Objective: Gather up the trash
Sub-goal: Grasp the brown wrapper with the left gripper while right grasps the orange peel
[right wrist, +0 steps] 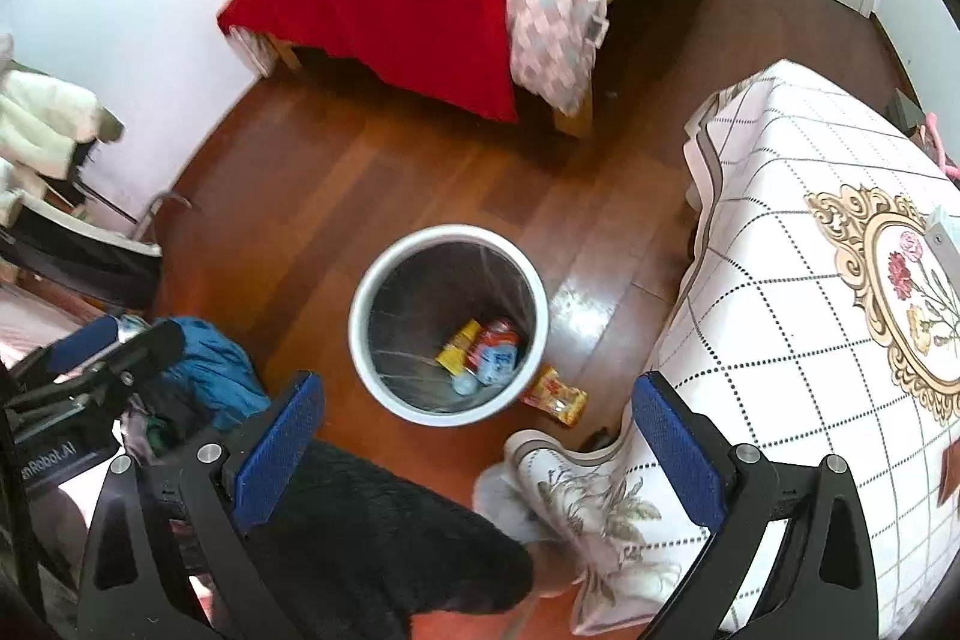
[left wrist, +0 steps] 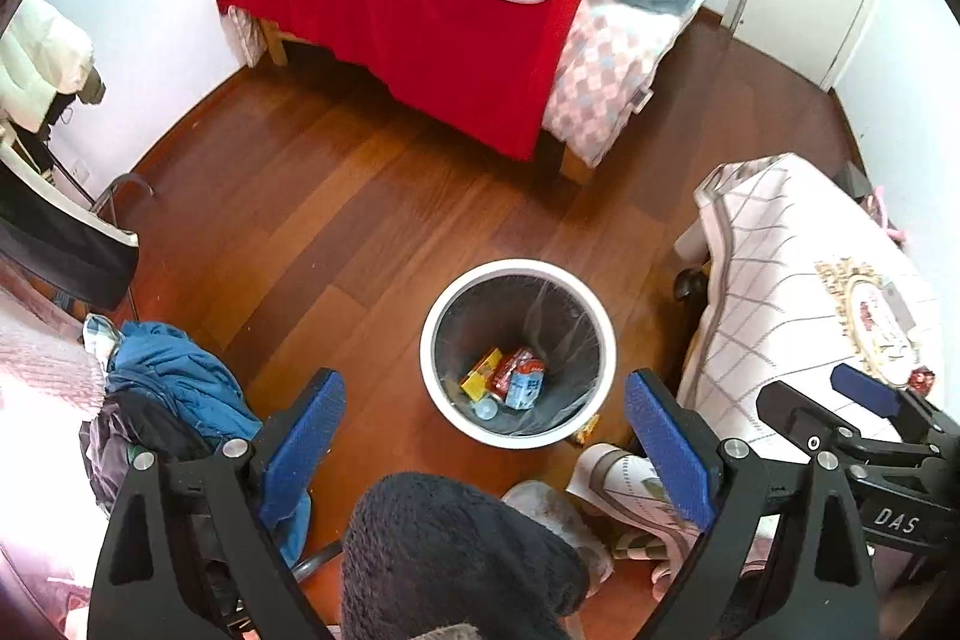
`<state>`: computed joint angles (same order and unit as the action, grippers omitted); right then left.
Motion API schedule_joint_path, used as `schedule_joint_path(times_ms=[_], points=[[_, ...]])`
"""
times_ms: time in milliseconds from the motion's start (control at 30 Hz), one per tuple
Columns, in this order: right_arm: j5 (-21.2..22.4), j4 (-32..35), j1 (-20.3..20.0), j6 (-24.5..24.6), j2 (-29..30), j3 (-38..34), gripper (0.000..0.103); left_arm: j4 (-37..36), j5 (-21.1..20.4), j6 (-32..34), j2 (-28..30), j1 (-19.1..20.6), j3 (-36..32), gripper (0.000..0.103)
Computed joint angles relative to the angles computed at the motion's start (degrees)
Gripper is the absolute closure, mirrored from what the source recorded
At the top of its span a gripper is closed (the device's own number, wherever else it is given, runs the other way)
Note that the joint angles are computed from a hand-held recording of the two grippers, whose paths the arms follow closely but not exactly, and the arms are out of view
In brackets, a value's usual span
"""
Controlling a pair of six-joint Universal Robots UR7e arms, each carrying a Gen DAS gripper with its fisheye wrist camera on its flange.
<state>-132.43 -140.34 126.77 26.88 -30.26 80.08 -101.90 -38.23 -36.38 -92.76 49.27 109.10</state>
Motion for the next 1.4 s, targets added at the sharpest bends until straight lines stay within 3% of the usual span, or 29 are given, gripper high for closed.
schedule_joint_path(times_ms=[100, 200, 333, 433, 600, 667, 733, 767, 800, 900, 967, 1067, 1133, 1167, 1267, 1400], points=[[2.1, -4.8, 1.0, 0.7, -3.2, 3.6, 0.0, 2.7, 1.8, -3.2, -0.3, -3.5, 0.1, 0.008], [3.4, -9.0, 1.8, 2.6, -7.3, 8.2, 0.0, 0.2, 1.2, -2.1, 0.9, -5.7, 0.5, 0.008], [1.5, -13.1, 2.5, 6.6, -14.6, 16.3, 0.0, -4.8, -0.1, 0.3, 6.0, -7.8, 1.1, 0.008], [-2.9, -13.1, 2.5, 12.7, -22.1, 23.9, 0.0, -9.2, -2.4, 3.2, 12.3, -8.7, 1.1, 0.008], [-12.0, -0.6, -0.5, 31.4, -39.9, 37.9, 0.0, -15.6, -7.7, 7.8, 25.4, -10.0, -1.0, 0.008], [-14.1, 8.4, -3.7, 40.5, -48.9, 43.2, 0.0, -17.5, -9.9, 9.2, 30.9, -10.6, -2.3, 0.008], [-14.4, 11.2, -7.6, 44.6, -56.8, 47.9, 0.0, -18.9, -12.1, 10.3, 36.5, -11.2, -4.2, 0.008], [-14.1, 10.3, -10.6, 44.4, -61.7, 51.0, 0.002, -19.3, -12.8, 10.6, 38.7, -11.5, -5.1, 0.008], [-13.9, 9.2, -13.2, 44.0, -65.5, 53.4, 0.01, -19.4, -13.7, 11.1, 41.1, -11.6, -6.2, 0.008], [-12.9, 4.3, -21.0, 38.9, -73.6, 58.5, 0.025, -18.9, -17.4, 12.4, 47.2, -12.4, -9.4, 0.008], [-11.8, -1.4, -25.6, 34.1, -76.0, 60.9, 0.026, -19.6, -18.7, 13.3, 49.4, -13.3, -10.3, 0.009], [-9.0, -11.6, -30.5, 27.2, -74.9, 62.6, 0.035, -21.3, -20.5, 16.3, 52.3, -15.3, -11.6, 0.009], [-11.2, -15.3, -30.6, 24.8, -72.8, 62.6, 0.049, -22.4, -21.4, 18.3, 53.9, -16.7, -12.4, 0.009], [-10.9, -17.0, -30.9, 23.1, -72.0, 62.5, 0.065, -22.9, -22.1, 19.2, 54.6, -17.2, -12.9, 0.009], [-12.2, -18.4, -30.6, 21.4, -70.6, 62.4, 0.095, -24.2, -24.4, 22.0, 56.7, -18.7, -14.4, 0.009], [-14.6, -16.1, -28.4, 22.5, -73.0, 63.8, 0.095, -25.4, -27.6, 27.5, 60.0, -19.7, -16.8, 0.009]])
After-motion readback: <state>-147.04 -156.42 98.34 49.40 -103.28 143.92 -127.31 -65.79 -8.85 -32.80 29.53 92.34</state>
